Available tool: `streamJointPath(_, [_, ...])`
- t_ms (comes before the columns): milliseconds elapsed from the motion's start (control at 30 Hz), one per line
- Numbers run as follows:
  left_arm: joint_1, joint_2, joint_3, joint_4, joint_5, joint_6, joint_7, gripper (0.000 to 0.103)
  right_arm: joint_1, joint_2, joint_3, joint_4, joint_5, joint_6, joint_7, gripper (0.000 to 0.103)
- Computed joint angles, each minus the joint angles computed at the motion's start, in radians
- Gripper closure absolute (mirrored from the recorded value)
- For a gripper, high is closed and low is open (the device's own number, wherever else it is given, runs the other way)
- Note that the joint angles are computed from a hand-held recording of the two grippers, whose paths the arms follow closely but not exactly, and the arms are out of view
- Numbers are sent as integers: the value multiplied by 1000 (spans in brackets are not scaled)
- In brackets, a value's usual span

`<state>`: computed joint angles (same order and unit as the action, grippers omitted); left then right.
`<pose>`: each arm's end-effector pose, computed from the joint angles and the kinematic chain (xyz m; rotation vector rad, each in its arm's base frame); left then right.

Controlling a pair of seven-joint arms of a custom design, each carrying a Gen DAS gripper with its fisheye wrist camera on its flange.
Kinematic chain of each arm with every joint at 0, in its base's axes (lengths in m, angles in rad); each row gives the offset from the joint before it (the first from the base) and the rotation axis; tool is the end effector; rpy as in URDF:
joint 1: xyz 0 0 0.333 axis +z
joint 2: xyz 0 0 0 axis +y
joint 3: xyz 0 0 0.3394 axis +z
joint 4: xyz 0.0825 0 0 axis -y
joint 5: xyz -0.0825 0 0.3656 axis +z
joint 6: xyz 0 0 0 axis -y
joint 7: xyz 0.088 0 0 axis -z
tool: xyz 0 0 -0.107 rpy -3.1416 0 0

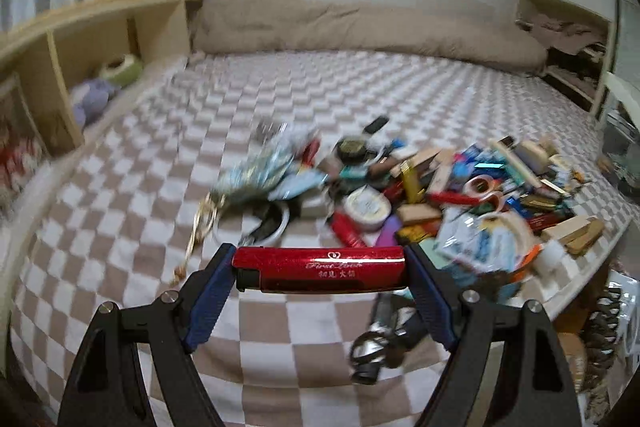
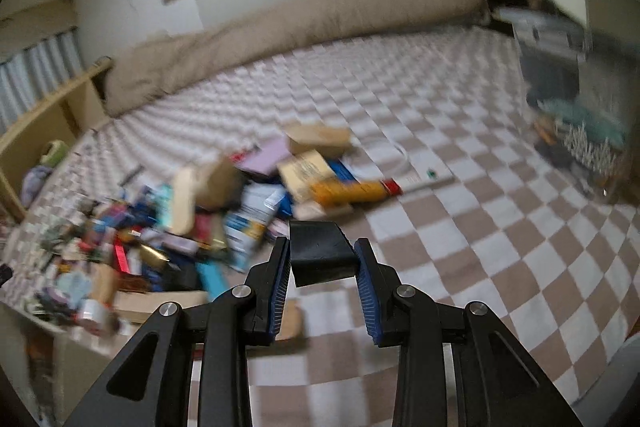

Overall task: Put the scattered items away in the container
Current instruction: 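Carry the red lighter and black block over the white box with both grippers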

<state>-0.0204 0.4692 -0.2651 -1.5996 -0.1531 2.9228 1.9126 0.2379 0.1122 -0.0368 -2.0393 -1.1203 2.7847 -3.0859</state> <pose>0.7070 -0.1560 0.4996 -1.3584 2.0723 -0.9715 0.5710 0.1585 0.4738 -1.2541 2.0457 -0.7860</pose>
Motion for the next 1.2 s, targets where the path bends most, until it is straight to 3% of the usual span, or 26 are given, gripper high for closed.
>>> streamJointPath(200, [107, -59, -158, -75, -145, 45, 156, 20, 33, -44, 39, 12, -66, -4, 19, 70])
streamJointPath(400, [176, -124, -272, -147, -326, 82, 315, 20, 47, -71, 73, 19, -69, 38, 0, 69])
streamJointPath(567, [113, -197, -223, -201, -395, 68, 336, 20, 61, -81, 94, 20, -40, 81, -71, 69])
streamJointPath(733, [62, -254, -194, -250, -473, 27, 391, 20, 93, -73, 118, 35, 65, 42, -247, 70])
streamJointPath(1033, [-13, -327, -159, -301, -604, -121, 566, 20, 132, -62, 124, 34, 173, 59, -404, 69])
streamJointPath(1200, [-97, -346, -87, -330, -509, -169, 491, 20, 135, -45, 125, 16, 360, 138, -543, 69])
